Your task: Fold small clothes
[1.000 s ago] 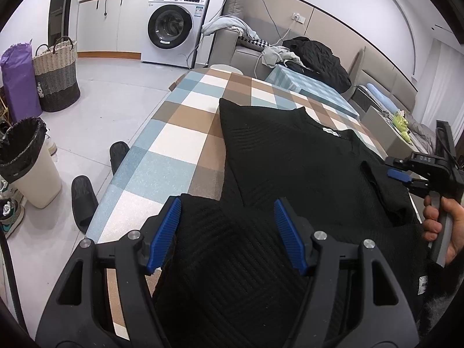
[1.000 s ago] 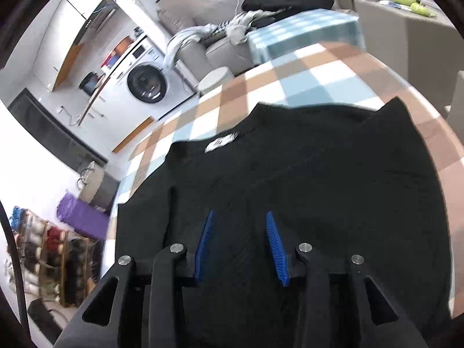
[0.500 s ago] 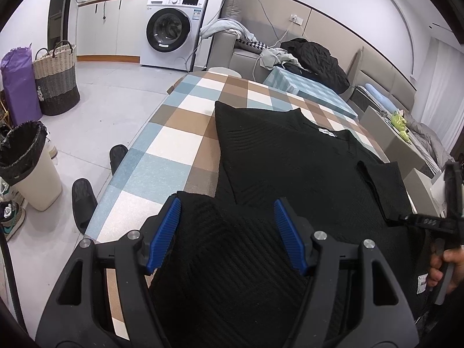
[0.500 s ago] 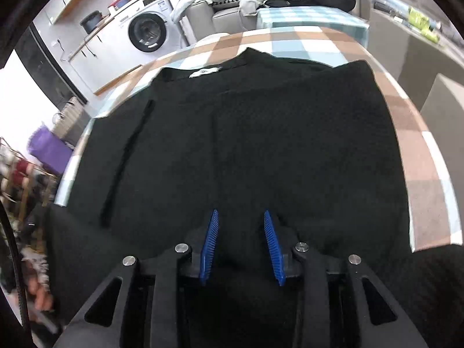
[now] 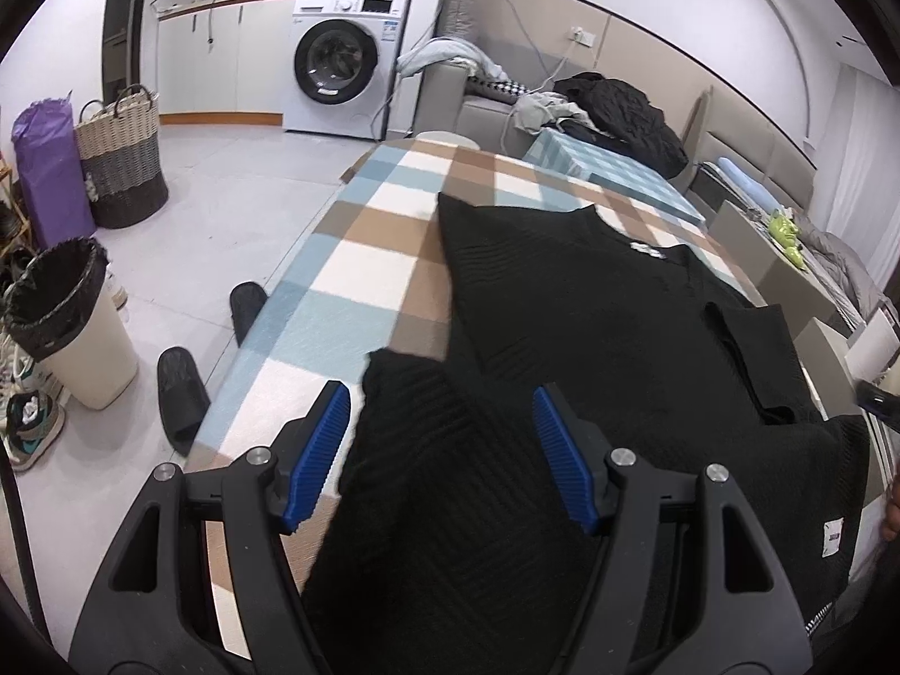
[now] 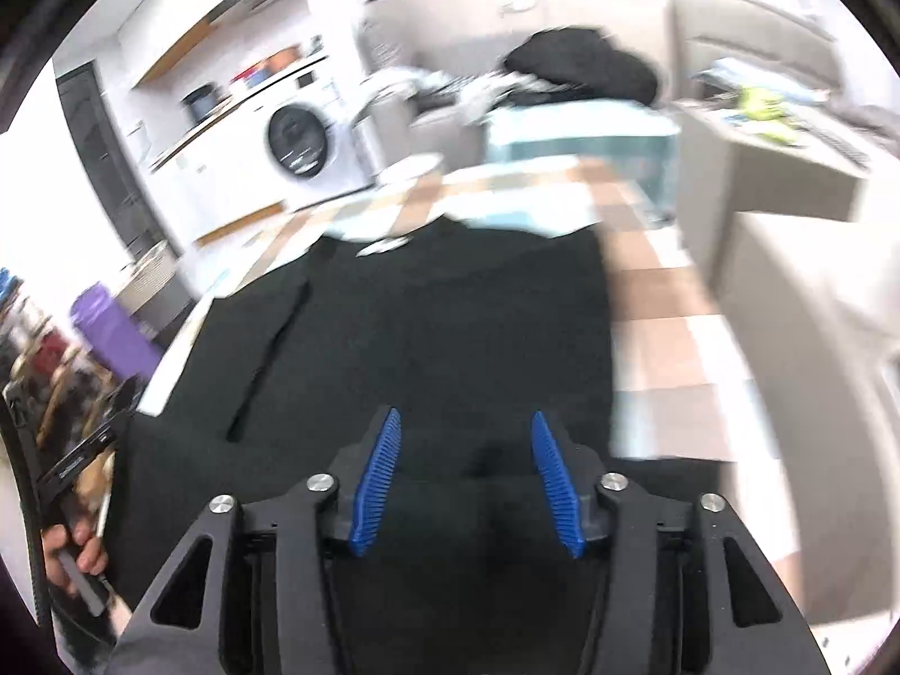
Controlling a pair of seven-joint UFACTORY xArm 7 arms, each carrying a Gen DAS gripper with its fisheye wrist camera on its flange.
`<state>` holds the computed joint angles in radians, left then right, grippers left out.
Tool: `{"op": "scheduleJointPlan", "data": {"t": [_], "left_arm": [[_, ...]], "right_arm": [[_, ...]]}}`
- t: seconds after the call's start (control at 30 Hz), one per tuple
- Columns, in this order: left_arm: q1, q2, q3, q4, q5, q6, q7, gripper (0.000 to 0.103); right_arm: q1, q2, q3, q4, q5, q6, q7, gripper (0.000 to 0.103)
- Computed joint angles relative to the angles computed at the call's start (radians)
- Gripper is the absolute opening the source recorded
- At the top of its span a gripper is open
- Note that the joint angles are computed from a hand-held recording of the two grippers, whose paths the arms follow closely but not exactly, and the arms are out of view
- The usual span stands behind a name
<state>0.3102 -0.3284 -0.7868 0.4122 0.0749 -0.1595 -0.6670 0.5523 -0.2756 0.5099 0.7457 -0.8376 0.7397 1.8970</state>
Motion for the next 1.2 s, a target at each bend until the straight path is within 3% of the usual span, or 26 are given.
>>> {"op": "scheduleJointPlan", "data": {"t": [0.17,0.37,0.6,0.63,0.7,0.73,0.8,0.83,0.87,0.97,1.0,1.03,1.2], "left_arm": [[0.004,-0.014,0.011,-0.010,0.013,0.064,-0.031,0.065],[-0.013,0.019,0.031,0.009,0.092,0.127,-0.070,0.065],[-0.145,0.103,0.183,0.028,0.130,0.134,-0.091,0.064],[-0.162,0.100,0.204,0.021,0.132,0.117,-0.101,0.061],[-0.193,0.096,0.240,0.015,0.146,0.101,-0.110,0.044],[-0.172,0.085,0.220,0.010,0.158,0.090,-0.124,0.039],[-0.107,0.056,0.153,-0.001,0.172,0.069,-0.144,0.016],[-0.076,0.039,0.121,-0.006,0.172,0.060,-0.148,0.013],[-0.078,0.027,0.121,-0.015,0.161,0.053,-0.150,0.009],[-0.100,0.002,0.138,-0.042,0.114,0.004,-0.145,0.004],[-0.103,-0.011,0.135,-0.051,0.099,-0.007,-0.140,0.004],[-0.105,-0.025,0.133,-0.056,0.084,-0.017,-0.134,0.004],[-0.125,-0.082,0.134,-0.062,0.009,-0.037,-0.103,0.003]], "right_arm": [[0.047,-0.199,0.031,-0.157,0.168,0.074,0.031,0.061],[0.020,-0.274,0.071,-0.278,0.256,-0.068,0.050,0.061],[-0.060,-0.285,0.139,-0.296,0.228,-0.166,0.052,0.061],[-0.064,-0.288,0.143,-0.298,0.231,-0.170,0.050,0.061],[-0.062,-0.298,0.145,-0.305,0.248,-0.167,0.044,0.061],[-0.061,-0.304,0.145,-0.309,0.256,-0.169,0.041,0.061],[-0.067,-0.306,0.149,-0.312,0.266,-0.173,0.037,0.061],[-0.070,-0.309,0.154,-0.314,0.268,-0.176,0.039,0.060],[-0.075,-0.310,0.159,-0.317,0.268,-0.183,0.041,0.058],[-0.089,-0.293,0.177,-0.299,0.258,-0.170,0.022,0.037],[-0.095,-0.291,0.186,-0.291,0.244,-0.166,0.014,0.018],[-0.098,-0.293,0.193,-0.283,0.231,-0.156,0.004,0.005],[-0.139,-0.399,0.265,-0.234,0.138,-0.030,0.031,0.005]]}}
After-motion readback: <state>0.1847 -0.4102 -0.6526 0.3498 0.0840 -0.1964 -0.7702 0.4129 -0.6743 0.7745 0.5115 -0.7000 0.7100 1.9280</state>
